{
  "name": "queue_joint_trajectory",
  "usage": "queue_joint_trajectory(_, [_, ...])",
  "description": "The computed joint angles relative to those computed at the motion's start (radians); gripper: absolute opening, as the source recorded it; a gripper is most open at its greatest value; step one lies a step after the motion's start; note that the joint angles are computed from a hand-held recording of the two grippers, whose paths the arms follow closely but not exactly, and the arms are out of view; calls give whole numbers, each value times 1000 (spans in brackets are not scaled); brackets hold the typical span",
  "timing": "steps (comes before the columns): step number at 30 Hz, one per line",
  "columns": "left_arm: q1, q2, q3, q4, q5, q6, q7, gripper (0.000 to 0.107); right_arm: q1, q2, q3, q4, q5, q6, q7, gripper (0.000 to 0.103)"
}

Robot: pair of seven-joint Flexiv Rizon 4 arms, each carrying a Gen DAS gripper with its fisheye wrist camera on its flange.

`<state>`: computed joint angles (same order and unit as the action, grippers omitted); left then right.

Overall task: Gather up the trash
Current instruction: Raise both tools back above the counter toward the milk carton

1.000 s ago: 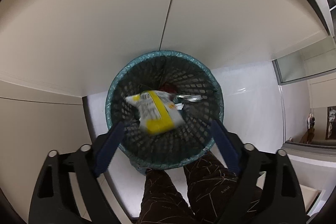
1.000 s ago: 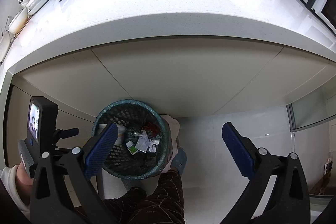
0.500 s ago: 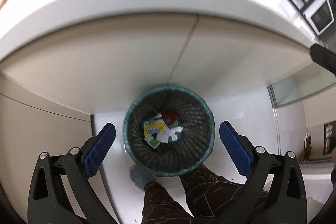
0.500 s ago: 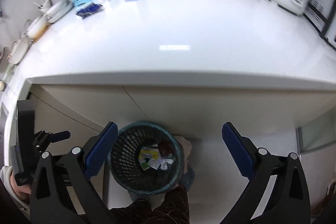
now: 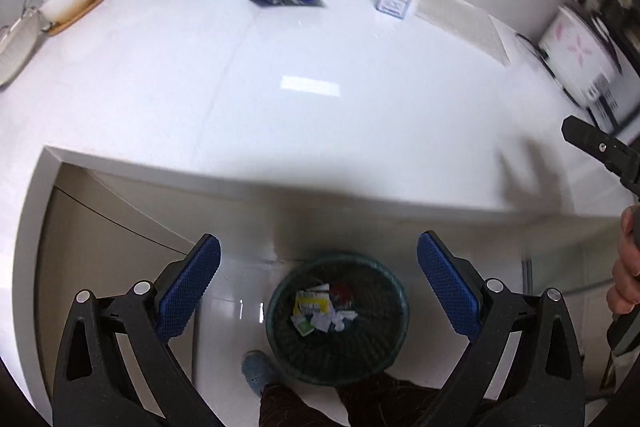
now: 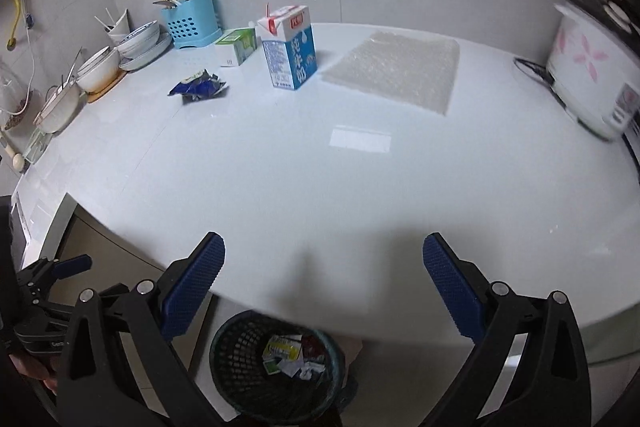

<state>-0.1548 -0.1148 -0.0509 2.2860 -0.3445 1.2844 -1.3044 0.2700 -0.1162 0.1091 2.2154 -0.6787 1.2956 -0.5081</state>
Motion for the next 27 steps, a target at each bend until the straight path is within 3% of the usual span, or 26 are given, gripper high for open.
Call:
queue_joint_trajectory(4, [1,-30,20,-93,76,-28,-101,96,-3,-50,-8,-85,52,18,-85,95])
queue_joint_trajectory(10, [30,-90,22,-220,110,-62,-115,97,31,-127,-49,-214,43,17,-99,95])
queue_joint_trajectory(27, [110,-389,-22,-647,77,-183,125,97,142,-358,-145,-571,14,-212,106,95])
